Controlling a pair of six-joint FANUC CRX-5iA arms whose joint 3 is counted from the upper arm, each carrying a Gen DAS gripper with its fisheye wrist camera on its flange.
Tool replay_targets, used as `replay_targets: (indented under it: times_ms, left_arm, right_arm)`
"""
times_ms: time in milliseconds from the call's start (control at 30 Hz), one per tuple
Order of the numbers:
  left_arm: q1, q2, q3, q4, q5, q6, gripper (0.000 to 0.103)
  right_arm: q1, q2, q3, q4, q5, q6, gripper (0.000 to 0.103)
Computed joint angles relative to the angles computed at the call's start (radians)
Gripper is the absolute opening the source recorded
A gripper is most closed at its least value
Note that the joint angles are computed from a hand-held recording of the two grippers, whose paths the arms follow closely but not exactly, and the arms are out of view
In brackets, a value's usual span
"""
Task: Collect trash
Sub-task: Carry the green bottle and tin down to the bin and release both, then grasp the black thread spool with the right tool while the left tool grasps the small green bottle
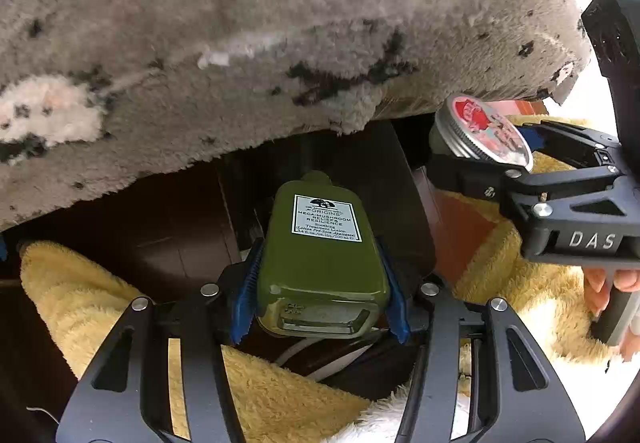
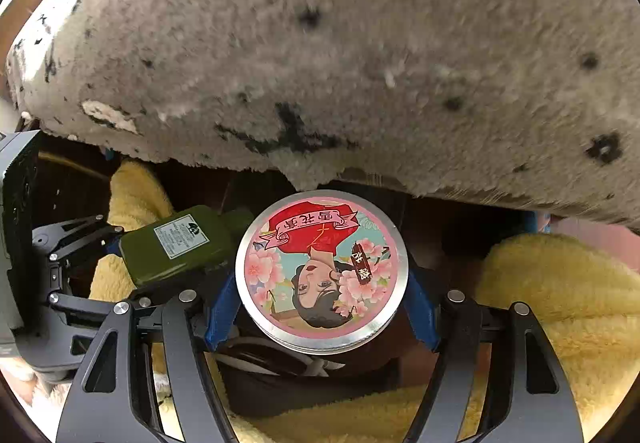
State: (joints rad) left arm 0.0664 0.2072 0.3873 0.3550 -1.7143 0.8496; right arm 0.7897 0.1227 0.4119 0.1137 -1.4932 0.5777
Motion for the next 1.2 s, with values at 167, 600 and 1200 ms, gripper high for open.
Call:
replay_targets:
  times_ms: [167, 600, 1200]
  left_arm:
    - [-0.009, 0.030, 0.016, -0.013, -0.024, 0.017, 0.050]
    - [-0.013, 0.043, 0.069, -0.015, -0.026, 0.033, 0.062]
    - [0.050, -0.052, 0.108, 0.085, 0.059, -0.016, 0.069]
  right_arm:
    - [-0.025, 0.010, 0.008, -0.047, -0.002, 0.003, 0.071]
    - [-0.028, 0.009, 0.016, -0.001, -0.015, -0.022, 0.078]
    - [0.044, -0.031, 0.038, 0.194, -0.018, -0.024, 0.078]
